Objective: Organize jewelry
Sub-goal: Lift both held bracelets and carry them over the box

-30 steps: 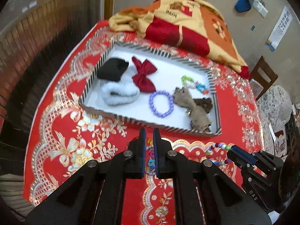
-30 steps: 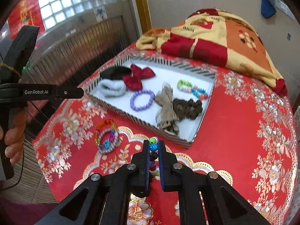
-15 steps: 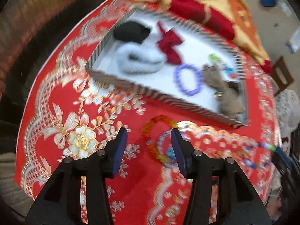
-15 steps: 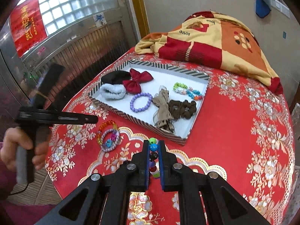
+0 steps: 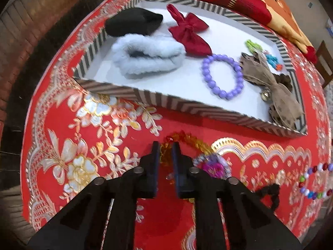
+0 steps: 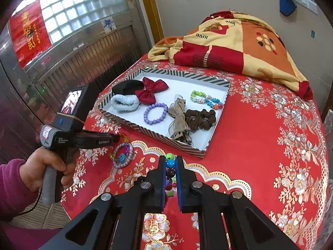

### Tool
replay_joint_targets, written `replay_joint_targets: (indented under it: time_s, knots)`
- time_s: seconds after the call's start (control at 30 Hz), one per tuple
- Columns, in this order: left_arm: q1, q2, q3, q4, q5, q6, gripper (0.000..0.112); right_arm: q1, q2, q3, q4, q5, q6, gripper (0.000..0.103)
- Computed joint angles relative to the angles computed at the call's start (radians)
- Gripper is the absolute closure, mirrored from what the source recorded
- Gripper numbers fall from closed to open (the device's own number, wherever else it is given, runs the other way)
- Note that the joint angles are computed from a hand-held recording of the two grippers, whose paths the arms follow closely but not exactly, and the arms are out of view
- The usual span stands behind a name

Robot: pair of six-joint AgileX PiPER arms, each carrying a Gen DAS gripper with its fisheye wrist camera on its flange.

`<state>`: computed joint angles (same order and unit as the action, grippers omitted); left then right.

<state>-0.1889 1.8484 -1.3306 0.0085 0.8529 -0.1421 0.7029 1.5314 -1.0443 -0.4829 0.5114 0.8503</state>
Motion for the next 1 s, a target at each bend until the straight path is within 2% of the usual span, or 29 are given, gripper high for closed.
replay_joint_targets:
  time_s: [0.1,0.3,0.43,0.5,0.57,0.63,0.83,1.0]
  knots:
    - [0.03,-0.035,0.006,-0.066,0.022,0.055,0.108,-0.001,-0.009,0.0,-0.008,-0.002,0.005,0.095]
    - [0.067,-0.155,0.002,-0.157,0.058,0.15,0.108,-0.009,-0.023,-0.006,-0.011,-0.011,0.004,0.095]
    - [0.074,-0.139,-0.034,-0.157,0.088,0.166,0.108,-0.006,-0.027,-0.009,-0.007,-0.016,-0.003,0.095]
    - [0.087,-0.104,-0.055,-0.182,0.114,0.168,0.105,-0.003,-0.026,-0.006,-0.005,-0.021,-0.002,0.095]
    - [0.074,-0.086,-0.049,-0.165,0.119,0.143,0.093,-0.004,-0.024,0.001,0.004,-0.026,0.0,0.095]
    - [0.06,-0.063,-0.058,-0.138,0.115,0.124,0.071,-0.005,-0.02,0.005,0.014,-0.027,-0.003,0.095]
    - [0.074,0.008,-0.097,-0.077,0.14,0.024,0.071,-0.004,-0.025,0.024,0.016,-0.025,0.009,0.095]
    - [0.055,0.034,-0.095,-0.033,0.144,0.001,0.071,-0.023,-0.041,0.035,0.023,-0.038,0.016,0.095]
